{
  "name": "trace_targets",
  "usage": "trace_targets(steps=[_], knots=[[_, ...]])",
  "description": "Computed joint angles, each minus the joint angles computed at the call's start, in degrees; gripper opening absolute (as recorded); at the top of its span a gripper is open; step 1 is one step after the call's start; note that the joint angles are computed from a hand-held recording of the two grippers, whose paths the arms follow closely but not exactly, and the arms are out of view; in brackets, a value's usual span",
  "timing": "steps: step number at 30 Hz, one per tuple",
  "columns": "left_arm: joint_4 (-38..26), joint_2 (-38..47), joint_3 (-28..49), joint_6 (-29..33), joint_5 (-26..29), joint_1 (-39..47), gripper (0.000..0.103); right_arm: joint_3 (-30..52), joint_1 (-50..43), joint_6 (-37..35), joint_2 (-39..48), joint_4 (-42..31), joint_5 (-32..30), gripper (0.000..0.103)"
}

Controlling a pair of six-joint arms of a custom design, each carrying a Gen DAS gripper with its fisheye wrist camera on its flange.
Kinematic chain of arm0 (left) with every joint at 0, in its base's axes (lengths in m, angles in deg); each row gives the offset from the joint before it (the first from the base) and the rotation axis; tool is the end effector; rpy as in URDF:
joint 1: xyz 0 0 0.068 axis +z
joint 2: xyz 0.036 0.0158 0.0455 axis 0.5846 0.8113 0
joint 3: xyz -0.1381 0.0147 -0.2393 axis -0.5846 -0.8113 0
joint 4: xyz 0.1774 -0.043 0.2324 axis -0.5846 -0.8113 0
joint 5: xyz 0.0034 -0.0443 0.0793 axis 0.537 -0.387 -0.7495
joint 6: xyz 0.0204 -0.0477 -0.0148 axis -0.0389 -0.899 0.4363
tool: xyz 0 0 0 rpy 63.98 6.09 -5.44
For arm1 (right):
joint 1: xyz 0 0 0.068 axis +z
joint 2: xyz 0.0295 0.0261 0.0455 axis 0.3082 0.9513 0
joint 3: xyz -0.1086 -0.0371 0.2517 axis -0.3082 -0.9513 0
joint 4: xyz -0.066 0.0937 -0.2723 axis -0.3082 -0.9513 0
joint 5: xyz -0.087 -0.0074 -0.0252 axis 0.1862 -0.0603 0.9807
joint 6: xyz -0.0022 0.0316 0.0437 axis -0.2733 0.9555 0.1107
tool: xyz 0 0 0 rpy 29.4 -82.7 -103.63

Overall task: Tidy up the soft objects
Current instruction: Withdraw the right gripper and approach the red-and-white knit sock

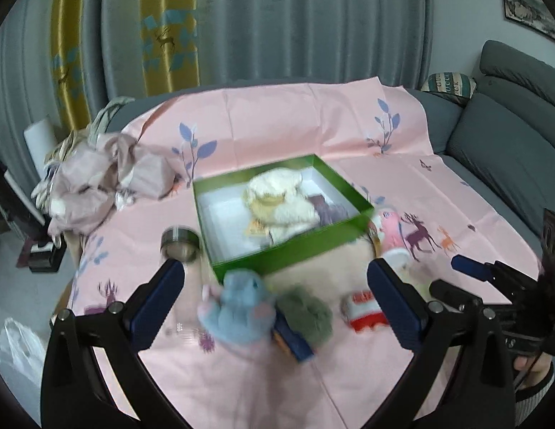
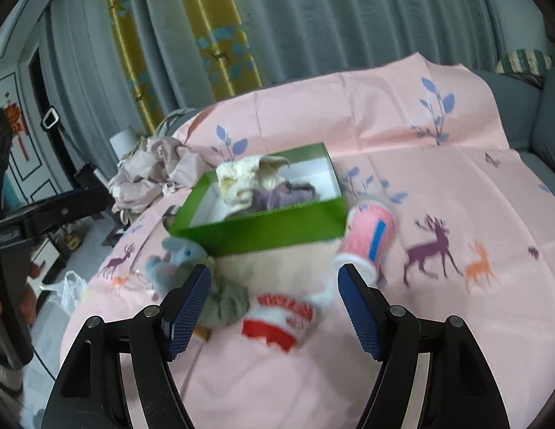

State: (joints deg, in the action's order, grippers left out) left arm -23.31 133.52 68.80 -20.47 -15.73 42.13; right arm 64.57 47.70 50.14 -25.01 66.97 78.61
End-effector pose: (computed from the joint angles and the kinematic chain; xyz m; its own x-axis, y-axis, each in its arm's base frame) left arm 0.2836 0.0120 0.2367 -0.4941 0.3561 -0.7932 0.5961 0.8029 -0.0109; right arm 0.1715 0.0821 0.1482 -0.5013 0.3543 -0.7894 0.1580 0.9345 0.3190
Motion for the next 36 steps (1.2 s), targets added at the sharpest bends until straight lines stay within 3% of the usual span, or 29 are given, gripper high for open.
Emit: trace_targets(steps=[6,13,26,36], knots=[[-4.3,-2.6,-4.8,5.0,6.1,8.3,0.102,-1.5,10.5,7.4,-7.6,-9.3,8.3,0.074],[-6.6,-1.5,-8.4,8.8,8.1,14.6,0.102,-0.1,19.4,14.7,-2.2,-12.8,14.0,0.074],[-10.5,0.7,-10.7,16.4,7.7,16.1,0.102,1.6,23.7,16.8,10.2,-6.9,14.6,0.074],[-5.2,-2.8,-14.9,13.7,4.2,9.7,0.102,-0.4,20.4,16.8,13.0,-3.8,12.3,0.074]])
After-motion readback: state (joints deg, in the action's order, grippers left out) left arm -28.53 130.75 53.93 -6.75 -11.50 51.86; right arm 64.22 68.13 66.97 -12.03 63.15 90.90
